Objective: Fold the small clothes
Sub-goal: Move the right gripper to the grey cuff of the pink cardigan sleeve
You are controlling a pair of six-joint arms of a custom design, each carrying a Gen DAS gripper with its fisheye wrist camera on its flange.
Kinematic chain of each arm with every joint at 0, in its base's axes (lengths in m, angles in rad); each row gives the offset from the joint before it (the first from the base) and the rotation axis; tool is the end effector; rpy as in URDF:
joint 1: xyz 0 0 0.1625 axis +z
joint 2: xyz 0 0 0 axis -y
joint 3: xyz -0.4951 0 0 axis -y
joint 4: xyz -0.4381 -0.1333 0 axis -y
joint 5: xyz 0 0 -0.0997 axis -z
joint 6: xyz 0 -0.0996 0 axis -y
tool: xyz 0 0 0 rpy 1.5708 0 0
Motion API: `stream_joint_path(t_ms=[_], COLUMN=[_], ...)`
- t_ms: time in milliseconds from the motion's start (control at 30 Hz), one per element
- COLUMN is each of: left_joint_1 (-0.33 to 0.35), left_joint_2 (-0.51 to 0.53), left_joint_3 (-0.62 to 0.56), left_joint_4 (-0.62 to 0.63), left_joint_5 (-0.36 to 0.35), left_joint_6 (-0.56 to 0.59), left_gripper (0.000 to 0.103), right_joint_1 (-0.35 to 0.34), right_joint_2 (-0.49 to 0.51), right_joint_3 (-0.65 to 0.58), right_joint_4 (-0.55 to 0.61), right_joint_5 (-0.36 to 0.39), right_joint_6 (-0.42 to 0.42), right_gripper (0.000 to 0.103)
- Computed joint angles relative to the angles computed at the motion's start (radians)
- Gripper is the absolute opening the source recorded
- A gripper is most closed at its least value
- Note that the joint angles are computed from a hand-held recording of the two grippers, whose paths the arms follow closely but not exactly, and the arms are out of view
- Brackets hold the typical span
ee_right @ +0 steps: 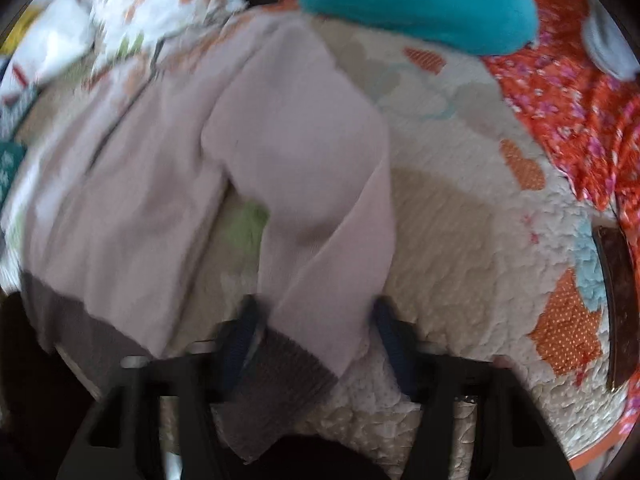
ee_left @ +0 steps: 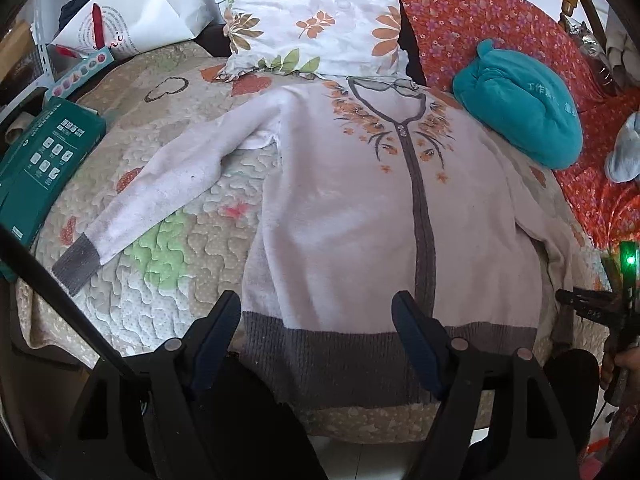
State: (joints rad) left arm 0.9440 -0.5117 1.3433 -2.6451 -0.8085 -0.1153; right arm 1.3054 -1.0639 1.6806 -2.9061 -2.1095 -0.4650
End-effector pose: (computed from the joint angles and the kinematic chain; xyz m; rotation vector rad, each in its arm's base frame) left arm -0.3296 -0.7996 0.0352 0.5022 2.3925 -0.6323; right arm -0.1119 -0.7251 0.3433 -0.0083 -2.3458 0.5886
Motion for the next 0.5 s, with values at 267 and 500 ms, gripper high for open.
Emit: stream_joint_path(t_ms=[267, 500], left_joint_1=[0.013, 0.009], left_joint_2=[-0.003, 0.005], left_joint_3=[-0.008, 0.0], left_joint_4=[-0.001, -0.011], left_joint_5=[-0.008, -0.004], left_joint_6=[-0.026, 0.013], left_gripper=[0.077, 0.077], right_joint_1=[-0.117, -0.174], right_joint_2=[-0.128, -0.207], right_joint_3=[0.047, 0.095], right_joint_4=[-0.186, -0.267], right_joint_5=[0.079, 0.016], right_joint_6=[0.247, 0.343], right_gripper=[0.016, 0.019])
